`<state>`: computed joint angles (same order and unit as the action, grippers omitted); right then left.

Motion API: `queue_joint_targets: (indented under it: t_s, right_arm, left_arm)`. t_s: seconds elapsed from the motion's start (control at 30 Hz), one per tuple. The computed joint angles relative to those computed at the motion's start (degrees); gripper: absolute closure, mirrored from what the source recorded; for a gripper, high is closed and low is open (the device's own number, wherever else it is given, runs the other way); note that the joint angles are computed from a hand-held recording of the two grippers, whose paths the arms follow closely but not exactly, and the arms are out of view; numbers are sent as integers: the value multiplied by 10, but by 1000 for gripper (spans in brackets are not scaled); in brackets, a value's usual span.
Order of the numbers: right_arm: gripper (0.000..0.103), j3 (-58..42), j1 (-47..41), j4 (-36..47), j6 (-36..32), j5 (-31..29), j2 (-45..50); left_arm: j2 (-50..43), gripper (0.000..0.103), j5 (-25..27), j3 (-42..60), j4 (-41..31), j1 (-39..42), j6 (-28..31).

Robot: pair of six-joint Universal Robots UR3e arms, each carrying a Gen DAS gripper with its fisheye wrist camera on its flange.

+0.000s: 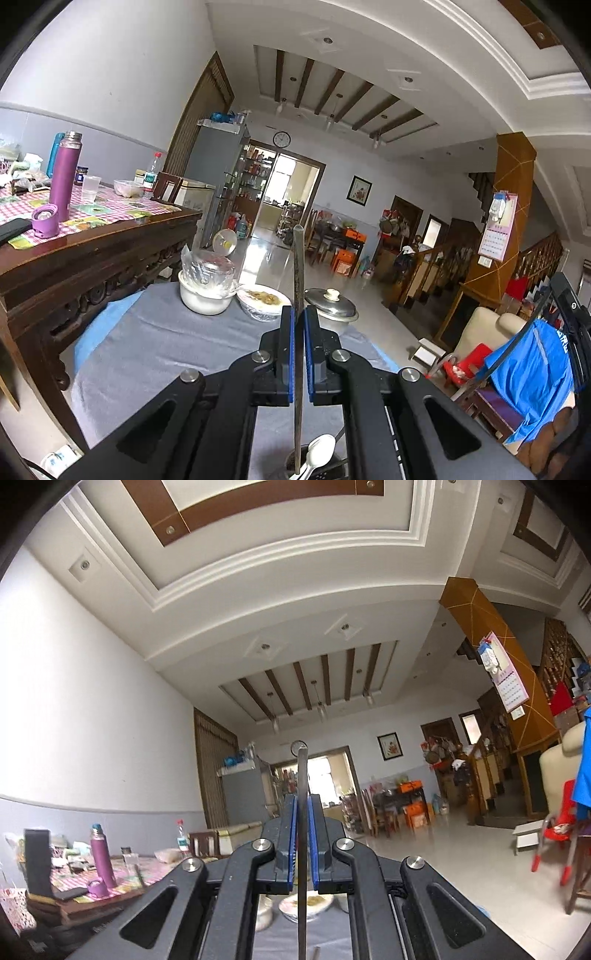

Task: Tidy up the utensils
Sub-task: 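Lower the chopsticks into the grey cup with both tools and release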

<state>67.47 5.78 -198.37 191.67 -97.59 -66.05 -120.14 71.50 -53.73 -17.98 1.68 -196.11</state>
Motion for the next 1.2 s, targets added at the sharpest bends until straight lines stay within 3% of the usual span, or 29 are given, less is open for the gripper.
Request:
queue_joint_targets:
  t_s: [0.17, 0.47, 1.2]
  right_arm:
    - [96, -62, 39, 22, -13, -16, 57]
    - [96, -62, 55, 43, -31, -32, 107]
    - [96, 9, 26, 86, -2, 6, 94]
  left_arm:
    - [-15, 98, 13, -4, 19, -11, -4]
    - [-47, 98, 28, -6, 18, -25, -10]
    - [-23, 97, 98, -56, -4, -55, 38]
